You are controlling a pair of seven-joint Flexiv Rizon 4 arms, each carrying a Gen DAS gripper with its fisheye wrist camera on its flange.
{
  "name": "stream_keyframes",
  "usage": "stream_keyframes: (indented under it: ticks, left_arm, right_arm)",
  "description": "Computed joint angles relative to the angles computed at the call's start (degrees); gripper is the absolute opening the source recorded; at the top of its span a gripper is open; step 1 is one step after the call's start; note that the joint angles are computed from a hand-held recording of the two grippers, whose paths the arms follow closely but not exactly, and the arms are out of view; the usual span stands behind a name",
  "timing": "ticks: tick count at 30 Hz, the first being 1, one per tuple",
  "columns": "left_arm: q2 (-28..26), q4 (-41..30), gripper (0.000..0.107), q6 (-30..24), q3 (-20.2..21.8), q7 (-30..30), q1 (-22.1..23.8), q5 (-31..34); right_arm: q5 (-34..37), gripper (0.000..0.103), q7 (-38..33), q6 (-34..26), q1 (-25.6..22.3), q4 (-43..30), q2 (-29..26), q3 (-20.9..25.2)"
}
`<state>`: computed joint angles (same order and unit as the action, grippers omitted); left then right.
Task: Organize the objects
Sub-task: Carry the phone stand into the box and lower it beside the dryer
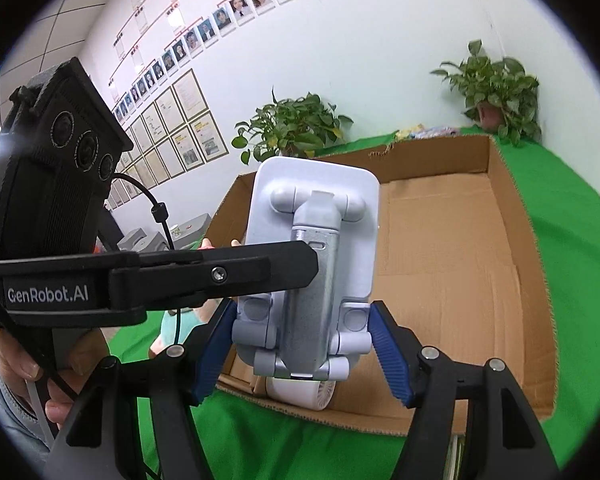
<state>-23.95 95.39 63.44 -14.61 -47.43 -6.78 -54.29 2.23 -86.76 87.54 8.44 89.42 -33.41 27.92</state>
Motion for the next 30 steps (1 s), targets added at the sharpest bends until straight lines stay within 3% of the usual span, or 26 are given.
stream_keyframes:
  ticks: [4,14,30]
  left_arm:
    - [-2.67,-2.68,0.024,-2.07,0.85,-3.07,0.45,2.95]
    - [-8.40,-5.63,0.024,-4.32,0.63,-8.79,1.65,7.98]
    - [-16.91,-12.63,0.025,-10.34,2.47,-22.21,0.82,18.89]
  right_arm:
    - [1.52,0.066,-1.59,-4.77,-1.82,-3.82,-2.46,2.75]
    - [9.49,0.066,-6.14,-14.62,-1.92,-8.69,-5.01,2.53]
    - [20.57,0.065,-9.16,-29.87,0.16,-13.73,-6.90,-3.99]
